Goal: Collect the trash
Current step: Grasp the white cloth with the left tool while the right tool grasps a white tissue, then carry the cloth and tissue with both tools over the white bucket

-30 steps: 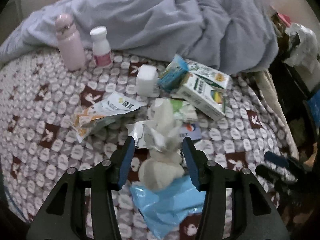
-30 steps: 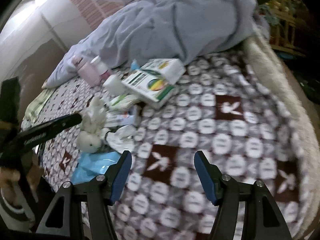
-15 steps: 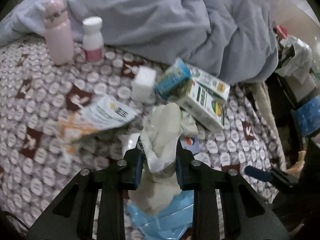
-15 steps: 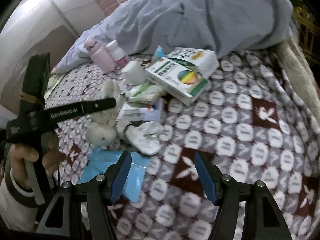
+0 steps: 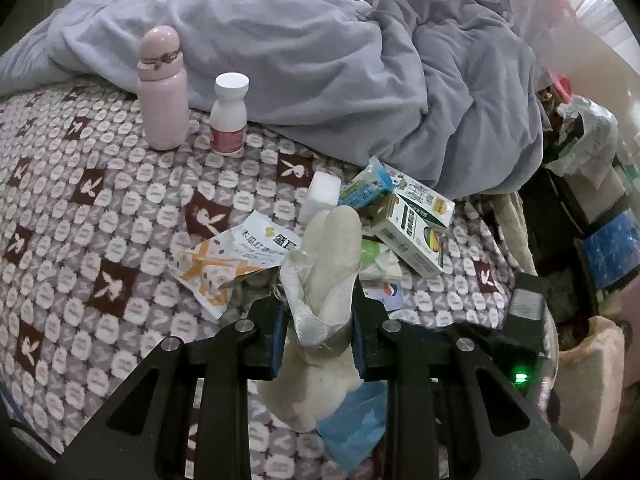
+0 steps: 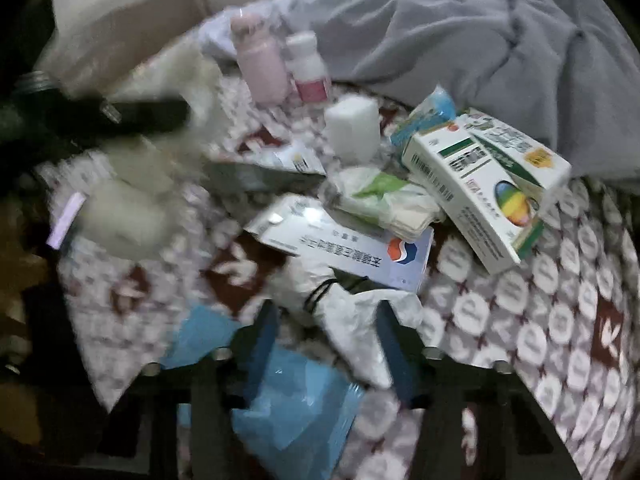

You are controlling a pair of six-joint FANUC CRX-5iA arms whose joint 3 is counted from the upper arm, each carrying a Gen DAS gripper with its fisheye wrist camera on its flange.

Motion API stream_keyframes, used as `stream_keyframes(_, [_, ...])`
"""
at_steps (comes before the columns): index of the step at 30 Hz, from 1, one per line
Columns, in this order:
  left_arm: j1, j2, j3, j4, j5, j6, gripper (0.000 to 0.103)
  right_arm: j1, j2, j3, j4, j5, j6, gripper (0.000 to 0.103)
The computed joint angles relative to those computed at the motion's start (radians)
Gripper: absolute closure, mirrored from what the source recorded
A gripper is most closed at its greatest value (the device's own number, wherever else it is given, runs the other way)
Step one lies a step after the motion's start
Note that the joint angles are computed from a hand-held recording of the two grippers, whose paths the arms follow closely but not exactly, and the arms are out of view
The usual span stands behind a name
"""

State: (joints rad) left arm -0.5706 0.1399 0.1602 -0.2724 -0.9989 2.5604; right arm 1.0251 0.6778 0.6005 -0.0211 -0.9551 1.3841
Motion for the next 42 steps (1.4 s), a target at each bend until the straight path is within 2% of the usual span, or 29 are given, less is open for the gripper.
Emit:
stream_keyframes(3, [-0.009,0.001,0.003,-0.007,0.007,0.005,0.079,-0.023,-0.033,-0.047,-0.063,0.048,-0.023,0.082])
stream_keyframes(6, [-0.021,0.016,0.026,-0.014,0.009,0.003,0.079,-0.059,-0.109,-0.122,-0.158,0.111,0.0,0.086])
stream_keyframes(12, [-0.048,0.068,0.092,-0.011,0.013,-0.004,0.079,-0.077,-0.225,-0.242,-0.128,0.194,-0.041,0.087])
stream_keyframes(17, [-0.072,0.1,0.145,-0.029,-0.012,-0.013,0.079,-0.086,-0.227,-0.237,-0.118,0.145,-0.049,0.086])
stream_keyframes(19, [-0.082,0.103,0.158,-0.05,-0.032,-0.01,0.079,-0.083,-0.215,-0.222,-0.131,0.121,-0.034,0.079])
stream_keyframes(21, [-0.083,0.101,0.157,-0.056,-0.045,-0.011,0.079,-0.085,-0.192,-0.192,-0.18,0.098,0.01,0.053])
stream_keyframes(24, [-0.074,0.09,0.137,-0.052,-0.048,0.001,0.079,-0.071,-0.144,-0.144,-0.189,0.072,0.038,0.052])
stream_keyframes(25, [-0.072,0.086,0.131,-0.048,-0.048,0.006,0.079,-0.063,-0.13,-0.137,-0.17,0.068,0.026,0.054])
stream_keyframes(26, [-0.067,0.083,0.12,-0.038,-0.041,0.008,0.079,-0.058,-0.107,-0.123,-0.154,0.06,0.004,0.063])
stream_keyframes(27, [-0.066,0.083,0.117,-0.032,-0.038,0.008,0.079,-0.063,-0.092,-0.107,-0.17,0.045,0.005,0.077])
stream_keyframes(28, [-0.066,0.085,0.116,-0.027,-0.036,0.005,0.079,-0.068,-0.085,-0.099,-0.186,0.036,0.002,0.083])
stream_keyframes(32, [-0.074,0.11,0.141,-0.014,-0.025,-0.011,0.079,-0.085,-0.164,-0.191,-0.203,0.117,-0.016,0.085])
stream_keyframes(37, [-0.096,0.165,0.21,0.0,-0.006,-0.032,0.079,-0.093,-0.292,-0.336,-0.114,0.215,-0.08,0.085])
stream_keyframes(42, [-0.13,0.252,0.328,0.015,-0.023,-0.075,0.079,-0.108,-0.402,-0.475,-0.002,0.311,-0.205,0.085])
